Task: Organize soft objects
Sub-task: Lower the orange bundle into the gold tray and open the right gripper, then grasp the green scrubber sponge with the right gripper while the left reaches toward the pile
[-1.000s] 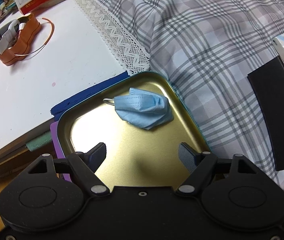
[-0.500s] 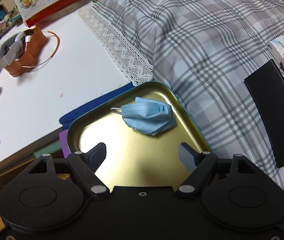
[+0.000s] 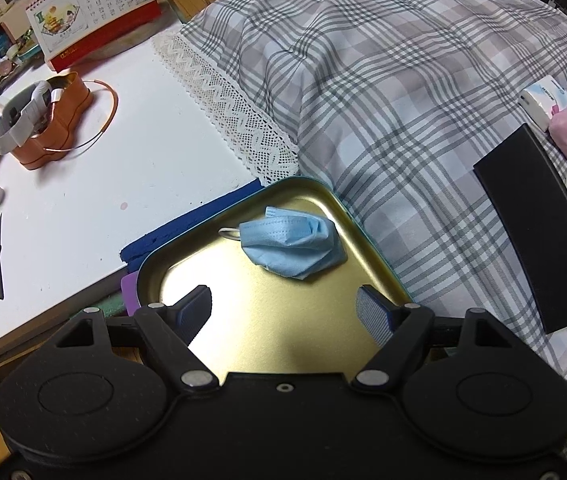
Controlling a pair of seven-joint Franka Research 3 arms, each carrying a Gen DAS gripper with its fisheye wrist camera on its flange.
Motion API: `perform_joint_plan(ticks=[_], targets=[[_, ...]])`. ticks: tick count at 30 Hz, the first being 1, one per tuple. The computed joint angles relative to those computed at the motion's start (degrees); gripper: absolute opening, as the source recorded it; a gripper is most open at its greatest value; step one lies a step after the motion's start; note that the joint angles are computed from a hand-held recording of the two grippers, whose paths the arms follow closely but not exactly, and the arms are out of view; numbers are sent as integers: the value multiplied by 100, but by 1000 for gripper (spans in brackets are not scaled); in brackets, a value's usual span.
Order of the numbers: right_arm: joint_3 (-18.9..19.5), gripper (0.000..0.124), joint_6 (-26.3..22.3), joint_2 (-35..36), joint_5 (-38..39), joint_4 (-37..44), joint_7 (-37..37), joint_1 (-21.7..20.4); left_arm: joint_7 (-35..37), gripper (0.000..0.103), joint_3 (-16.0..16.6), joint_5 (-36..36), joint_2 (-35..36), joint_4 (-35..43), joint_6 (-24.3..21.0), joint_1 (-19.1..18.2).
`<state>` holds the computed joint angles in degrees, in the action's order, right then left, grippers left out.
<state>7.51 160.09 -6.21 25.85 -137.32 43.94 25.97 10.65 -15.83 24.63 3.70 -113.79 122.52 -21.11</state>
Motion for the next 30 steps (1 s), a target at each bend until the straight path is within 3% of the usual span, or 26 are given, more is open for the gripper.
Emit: perform_joint_plan(ticks=[5,12,17,22,25,30], targets=[[-12,98,125,-38,-216,34,414,-100,-97,76,-10,154,-55,-22,-59,-25],[-170,98,1045,-263,59,-58,518,-108,-298,76,-28,338,-176,-124,-82,-21],[-166,98,1321,-109,-565,373,1398,-657,-308,76,-39,415,-127,-67,-24,-24],[-154,99,804,319,-2401,1214,3474,-1522,-288,78,-51,506,-113,-45,-73,-58],[-447,99,254,707,-3260,1902,4447,-1666,-268,78,-40,473,-101,-36,-55,-51],[-968,99,-696,1281,-3894,2970,5363,-1739,-194,78,-47,487,-29,41,-64,-75]])
